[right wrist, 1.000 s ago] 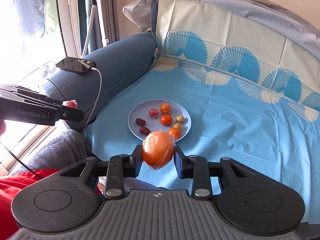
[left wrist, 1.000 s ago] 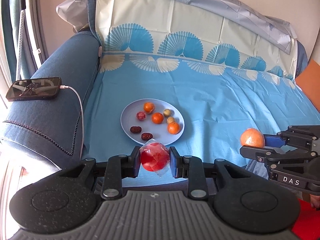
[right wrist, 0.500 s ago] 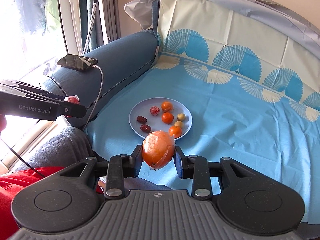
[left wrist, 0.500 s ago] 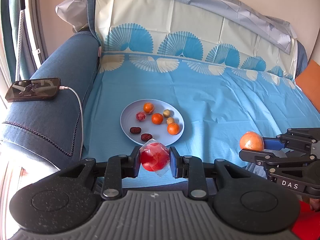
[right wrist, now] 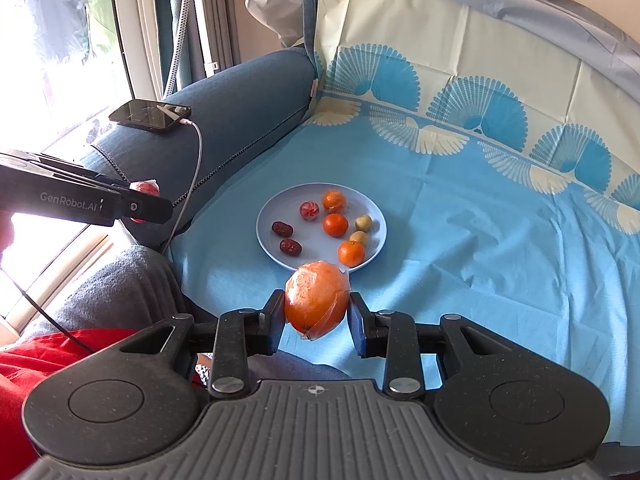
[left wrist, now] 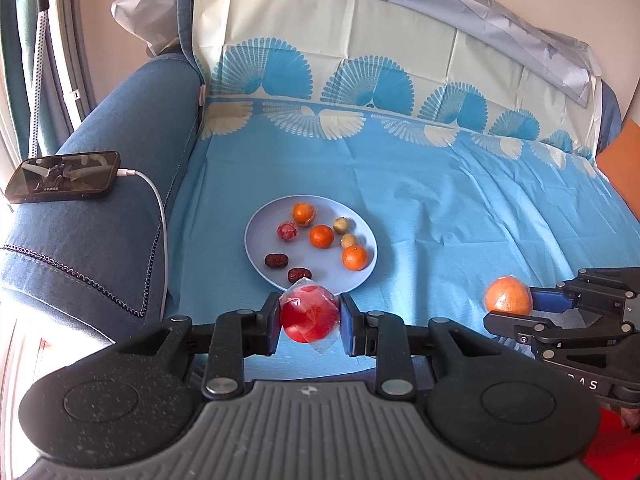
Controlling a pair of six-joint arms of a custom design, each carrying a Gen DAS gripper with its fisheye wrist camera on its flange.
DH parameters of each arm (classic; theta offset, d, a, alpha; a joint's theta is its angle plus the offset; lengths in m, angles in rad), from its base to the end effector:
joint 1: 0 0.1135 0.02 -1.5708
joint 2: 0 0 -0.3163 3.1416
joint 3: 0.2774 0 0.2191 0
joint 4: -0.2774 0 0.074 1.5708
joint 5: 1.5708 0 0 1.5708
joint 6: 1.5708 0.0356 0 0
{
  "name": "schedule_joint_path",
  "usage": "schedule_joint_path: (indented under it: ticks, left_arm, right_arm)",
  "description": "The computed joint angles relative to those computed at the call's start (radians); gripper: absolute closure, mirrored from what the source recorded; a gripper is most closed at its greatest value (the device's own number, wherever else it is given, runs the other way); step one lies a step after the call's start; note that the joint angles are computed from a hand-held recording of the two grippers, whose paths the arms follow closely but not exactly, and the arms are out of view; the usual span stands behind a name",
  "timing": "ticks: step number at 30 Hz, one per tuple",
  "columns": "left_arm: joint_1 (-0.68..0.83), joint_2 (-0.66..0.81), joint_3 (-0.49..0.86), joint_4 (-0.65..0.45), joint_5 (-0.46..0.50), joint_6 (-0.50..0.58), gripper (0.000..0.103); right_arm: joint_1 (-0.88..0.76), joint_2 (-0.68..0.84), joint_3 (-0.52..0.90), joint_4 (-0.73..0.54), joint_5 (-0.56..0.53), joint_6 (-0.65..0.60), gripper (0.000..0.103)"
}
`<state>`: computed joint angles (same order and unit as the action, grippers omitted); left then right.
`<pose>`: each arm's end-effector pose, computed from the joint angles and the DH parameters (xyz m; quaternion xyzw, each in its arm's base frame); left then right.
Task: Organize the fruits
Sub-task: 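Carry the wrapped plum and mandarin in both tools over the plate, then open the left tool over the plate while the right tool releases the mandarin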
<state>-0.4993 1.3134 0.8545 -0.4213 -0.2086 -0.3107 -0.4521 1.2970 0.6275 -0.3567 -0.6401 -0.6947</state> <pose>0.2005 -0.1009 0.2959 0.0530 0.9350 -0.0426 0.3480 0.1803 -0.0639 0.2466 -0.1946 0.8973 0.1161 0.3788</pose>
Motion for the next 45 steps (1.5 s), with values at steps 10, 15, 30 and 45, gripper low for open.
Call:
schedule_joint_path:
  ticks: [10,15,30,45]
  left_arm:
    - [0.086,0.106,0.055,0.044,0.038,0.057,0.071]
    - [0.121,0.181,0.109,0.071,0.056,0.079,0.071]
    - [0.195,0.475,0.278,0.15,0.089,0.163,0.07]
    - [0.229,0.847,0.564,0.094,0.094,0.227,0.07]
  right_arm:
    - [0.08,0.108,0.025,0.084,0.05,0.087,0.068]
    - [0.135,0.177,0.045,0.154,0.076,0.152,0.068]
    - [0.299,0.435,0.133,0.386,0.176,0.309,0.068]
    - [0.41,0.764,0.3,0.508,0.274,0.352,0.068]
